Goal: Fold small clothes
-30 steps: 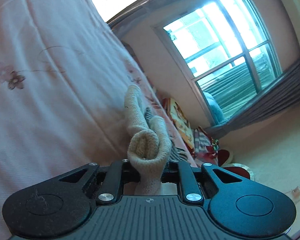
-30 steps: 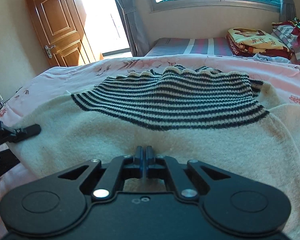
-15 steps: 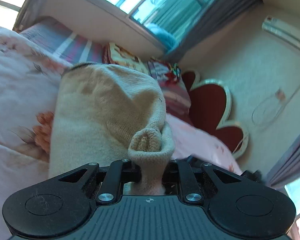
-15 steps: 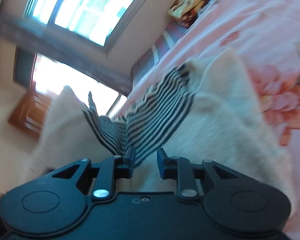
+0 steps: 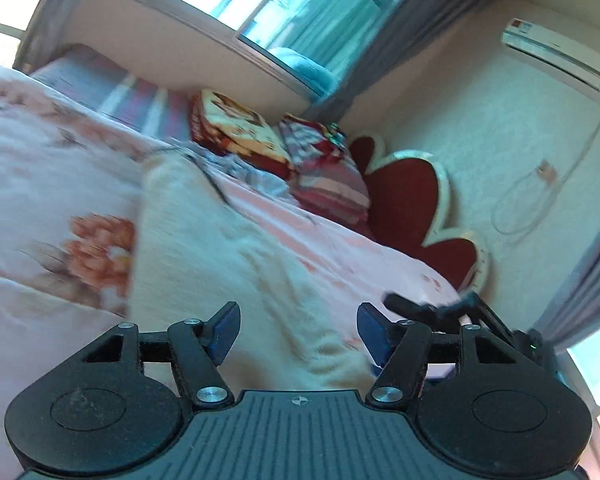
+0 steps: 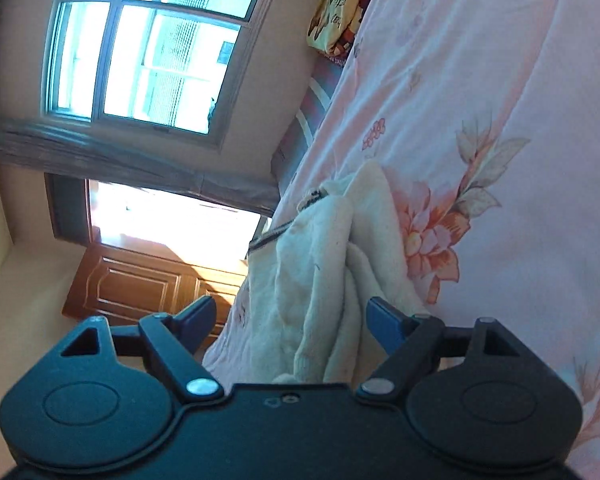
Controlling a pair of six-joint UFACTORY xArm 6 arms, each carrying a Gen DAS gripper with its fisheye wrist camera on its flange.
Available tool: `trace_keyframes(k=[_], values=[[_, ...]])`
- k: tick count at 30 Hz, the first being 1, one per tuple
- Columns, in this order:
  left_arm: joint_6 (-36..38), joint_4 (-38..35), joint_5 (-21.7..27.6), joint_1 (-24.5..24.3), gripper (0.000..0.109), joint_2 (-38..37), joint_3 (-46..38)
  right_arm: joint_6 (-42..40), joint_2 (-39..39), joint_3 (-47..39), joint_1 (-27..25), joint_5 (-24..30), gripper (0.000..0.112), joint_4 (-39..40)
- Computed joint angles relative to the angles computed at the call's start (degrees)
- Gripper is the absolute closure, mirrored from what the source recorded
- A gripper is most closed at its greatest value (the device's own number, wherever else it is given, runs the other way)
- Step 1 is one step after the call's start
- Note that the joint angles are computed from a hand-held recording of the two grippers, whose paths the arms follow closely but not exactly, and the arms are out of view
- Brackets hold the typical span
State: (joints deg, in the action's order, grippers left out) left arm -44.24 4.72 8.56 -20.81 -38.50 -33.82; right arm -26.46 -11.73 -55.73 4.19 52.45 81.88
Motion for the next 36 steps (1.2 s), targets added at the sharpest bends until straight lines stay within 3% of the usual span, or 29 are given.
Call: trace_keyframes(k=[3,7,9,10,11,14,17,20,23,26,32,34,36], values=[[3.1,-3.1,5.1,6.5,0.045,0.2,0.0,0.7,1.8,-2.0,1.8,0.6,0.032,-2.4],[8.4,-6.9,8.4,8.9,0.045,2.9,-1.0,2.2,4.6,-5.4,4.1,0.5,0.043,-6.2],[8.9,-6.3,8.5,8.3,0.045,6.0,-2.2,3.4,5.0,-6.9,6.1,-2.3,0.061,-12.4],[6.9,-3.8,8.5,8.0,0.045,7.2,-2.7,3.6,5.1,-7.5,7.5,-4.4,0.086,-16.4],[5.6,-2.2,8.5,7.9,0.045,7.9,-3.0,2.8,4.7,-7.5,8.6,-6.7,0.094,-19.7],[0.3,3.1,7.7,7.4,0.045,9.8,-4.4,-4.6,0.4,-4.9,12.7,-15.3,0.096,-23.8],[-2.1,8.2,6.1,6.9,0.045,12.0,-6.6,-11.7,-2.5,-3.8,13.8,-19.4,0.097,-21.8],[-0.9,11.5,9.8,5.1,0.045,16.1,-11.3,-11.7,-2.5,-4.9,11.4,-17.2,0.097,-21.7],[-0.5,17.4,15.3,3.0,0.044,19.3,-15.5,-6.0,-0.5,-3.0,9.4,-15.8,0.097,-25.8],[-0.2,18.8,16.7,2.7,0.035,19.4,-16.4,-7.5,0.5,-0.4,7.7,-14.8,0.097,-17.0],[3.8,11.8,14.9,3.9,0.033,17.9,-14.4,-7.6,0.6,-1.7,7.0,-12.6,0.088,-17.7],[0.3,15.2,13.9,4.2,0.038,16.2,-14.0,-8.8,-1.1,-0.8,7.3,-16.6,0.081,-17.1],[1.0,14.0,8.6,5.2,0.040,14.9,-13.0,-11.5,-1.8,-1.1,8.1,-22.0,0.078,-15.8]])
